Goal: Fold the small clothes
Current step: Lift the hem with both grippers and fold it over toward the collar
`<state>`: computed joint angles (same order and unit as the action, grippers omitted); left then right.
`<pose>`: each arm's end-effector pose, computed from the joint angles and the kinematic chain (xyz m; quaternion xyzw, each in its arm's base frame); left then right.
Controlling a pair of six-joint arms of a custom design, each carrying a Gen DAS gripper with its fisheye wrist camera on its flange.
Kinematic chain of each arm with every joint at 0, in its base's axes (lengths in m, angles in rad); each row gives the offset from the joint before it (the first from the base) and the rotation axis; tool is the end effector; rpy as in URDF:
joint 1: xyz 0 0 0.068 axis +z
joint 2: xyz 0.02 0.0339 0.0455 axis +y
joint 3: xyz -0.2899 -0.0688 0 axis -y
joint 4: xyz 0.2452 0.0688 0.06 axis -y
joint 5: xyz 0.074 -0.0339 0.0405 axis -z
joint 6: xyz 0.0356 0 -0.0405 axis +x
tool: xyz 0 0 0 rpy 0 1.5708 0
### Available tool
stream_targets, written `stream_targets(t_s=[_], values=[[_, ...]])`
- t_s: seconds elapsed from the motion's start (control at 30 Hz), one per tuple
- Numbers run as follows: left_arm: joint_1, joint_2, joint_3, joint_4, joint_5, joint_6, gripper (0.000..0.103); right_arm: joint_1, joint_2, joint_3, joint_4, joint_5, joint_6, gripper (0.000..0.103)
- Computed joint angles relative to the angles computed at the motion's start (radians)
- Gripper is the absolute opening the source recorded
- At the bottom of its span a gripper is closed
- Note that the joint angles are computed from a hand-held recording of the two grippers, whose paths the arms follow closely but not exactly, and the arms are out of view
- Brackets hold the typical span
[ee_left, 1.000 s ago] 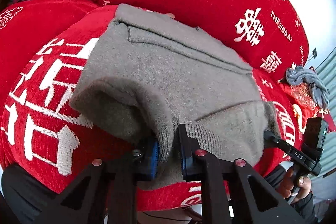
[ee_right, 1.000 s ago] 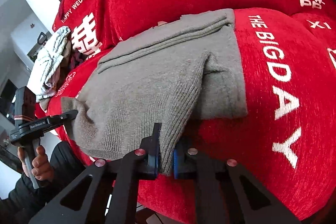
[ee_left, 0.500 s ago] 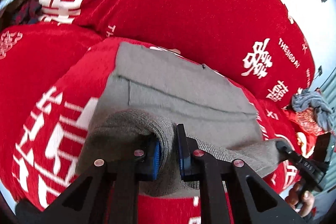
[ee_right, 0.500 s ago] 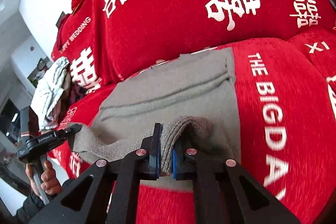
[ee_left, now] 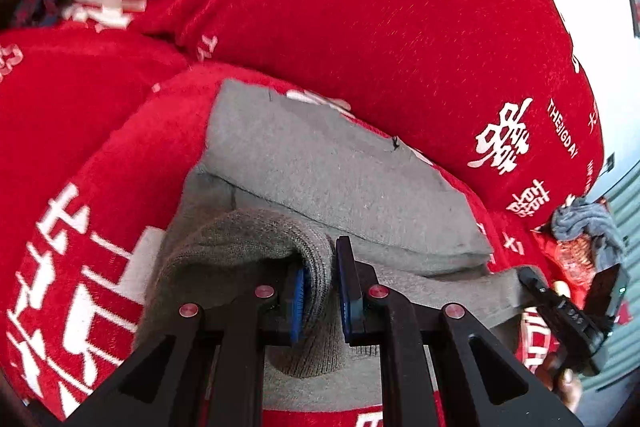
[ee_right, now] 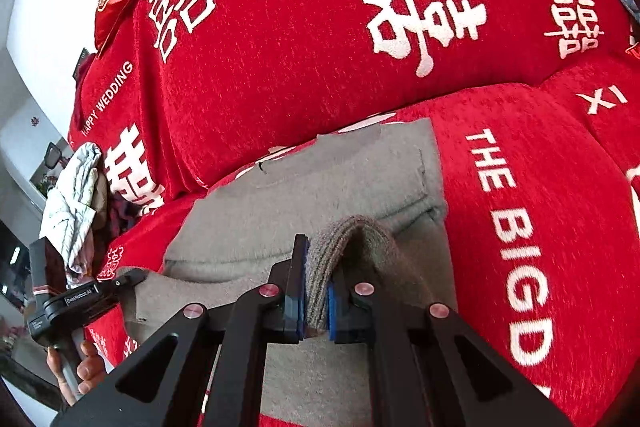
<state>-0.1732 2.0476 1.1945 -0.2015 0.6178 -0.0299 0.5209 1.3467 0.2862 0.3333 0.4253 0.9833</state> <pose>0.4007 -0.0910 0.1362 0.1433 0.9132 -0.3171 0.2121 0.1870 0.0904 0.1407 0.2885 0.8483 0.1328 0.4238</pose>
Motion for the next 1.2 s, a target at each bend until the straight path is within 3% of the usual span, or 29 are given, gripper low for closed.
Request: stream_targets(t_s=[0.2,0.4,0.53,0.67,0.73,0.77,0.8,0.87,0.9,0.93,0.97,1.0,1.03,1.07,1.2], values=[[0.008,0.105,0.151,-0.177,0.015,0.037,0.016,-0.054,0.062,0.03,0.034,-0.052,-0.041,0.008],[-0.013,0.113,0.156,-0.186,-0.038,0.065,0.016,-0.071,0.091,0.049,0.036,-0.068,-0.068,0.008],[-0.01,0.142,0.21,-0.298,-0.01,0.097,0.016,-0.088,0.095,0.058,0.03,-0.092,-0.086,0.008],[-0.006,0.166,0.209,-0.331,-0.025,0.11,0.017,-0.096,0.113,0.055,0.047,-0.106,-0.09,0.008],[0.005,0.16,0.185,-0.317,-0.002,0.107,0.025,-0.091,0.121,0.055,0.049,-0.102,-0.086,0.008],[0.015,0.158,0.178,-0.32,0.026,0.11,0.038,-0.091,0.122,0.054,0.049,-0.104,-0.088,0.008],[0.025,0.151,0.168,-0.32,0.06,0.108,0.06,-0.091,0.123,0.053,0.05,-0.106,-0.09,0.008],[0.03,0.114,0.12,-0.273,0.074,0.088,0.082,-0.094,0.123,0.053,0.049,-0.111,-0.097,0.008],[0.022,0.084,0.084,-0.228,0.041,0.07,0.082,-0.096,0.123,0.052,0.05,-0.113,-0.098,0.008],[0.011,0.057,0.052,-0.191,0.003,0.064,0.082,-0.096,0.124,0.052,0.052,-0.112,-0.097,0.008],[0.002,0.048,0.041,-0.181,-0.002,0.084,0.065,-0.096,0.125,0.052,0.051,-0.113,-0.097,0.008],[-0.003,0.053,0.046,-0.196,0.005,0.104,0.026,-0.098,0.124,0.052,0.051,-0.114,-0.099,0.008],[-0.013,0.068,0.069,-0.235,-0.001,0.121,0.013,-0.097,0.126,0.053,0.049,-0.115,-0.099,0.008],[-0.021,0.082,0.087,-0.26,-0.008,0.125,0.012,-0.096,0.127,0.055,0.046,-0.115,-0.1,0.008],[-0.023,0.027,0.051,-0.188,-0.021,0.088,0.012,-0.085,0.109,0.064,0.017,-0.102,-0.106,0.008]])
